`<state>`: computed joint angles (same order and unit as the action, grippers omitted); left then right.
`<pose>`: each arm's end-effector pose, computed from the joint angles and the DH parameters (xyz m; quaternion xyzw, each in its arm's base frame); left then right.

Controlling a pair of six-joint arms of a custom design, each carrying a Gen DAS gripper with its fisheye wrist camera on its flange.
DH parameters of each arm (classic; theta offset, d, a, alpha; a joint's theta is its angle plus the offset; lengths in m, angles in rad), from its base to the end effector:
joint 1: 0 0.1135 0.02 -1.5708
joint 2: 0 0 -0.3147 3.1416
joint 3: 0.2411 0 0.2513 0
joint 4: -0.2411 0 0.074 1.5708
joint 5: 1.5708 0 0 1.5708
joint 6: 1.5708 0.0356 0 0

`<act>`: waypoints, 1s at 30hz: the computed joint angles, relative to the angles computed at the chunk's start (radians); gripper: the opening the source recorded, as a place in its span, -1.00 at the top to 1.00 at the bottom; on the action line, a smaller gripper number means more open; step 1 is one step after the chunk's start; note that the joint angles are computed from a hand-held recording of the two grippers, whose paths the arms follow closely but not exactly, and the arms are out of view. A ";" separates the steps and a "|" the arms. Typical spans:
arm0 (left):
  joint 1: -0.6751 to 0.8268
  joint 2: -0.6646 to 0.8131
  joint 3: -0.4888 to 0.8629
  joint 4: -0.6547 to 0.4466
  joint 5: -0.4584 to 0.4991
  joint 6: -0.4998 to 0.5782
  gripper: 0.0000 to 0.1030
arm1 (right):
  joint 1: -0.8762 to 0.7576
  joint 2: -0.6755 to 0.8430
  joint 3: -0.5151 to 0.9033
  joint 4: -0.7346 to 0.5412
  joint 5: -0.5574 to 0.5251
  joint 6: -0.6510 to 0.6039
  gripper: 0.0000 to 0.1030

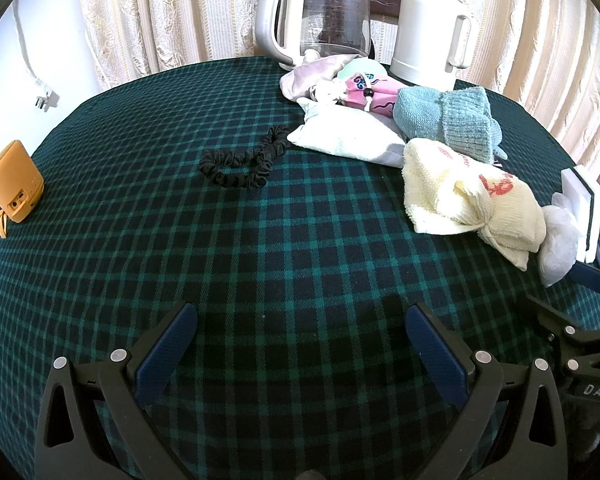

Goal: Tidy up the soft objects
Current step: 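Close the right gripper on the white sponge block and lift it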

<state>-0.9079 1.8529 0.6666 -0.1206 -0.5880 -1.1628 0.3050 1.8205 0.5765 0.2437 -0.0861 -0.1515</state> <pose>0.1890 -0.2100 0.1120 -0.1584 0.9362 0.0383 0.3113 0.2777 0.0906 0.1145 -0.2287 0.9311 0.0627 0.2771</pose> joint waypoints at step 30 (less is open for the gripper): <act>0.020 -0.065 0.144 -0.118 -0.090 0.094 -1.00 | -0.278 0.033 0.112 0.043 -0.339 -0.051 -0.99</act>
<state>-0.8878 1.7877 0.8103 -0.2387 -0.6775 -1.0688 0.0274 1.8536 0.6889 0.2868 -0.4248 -0.2026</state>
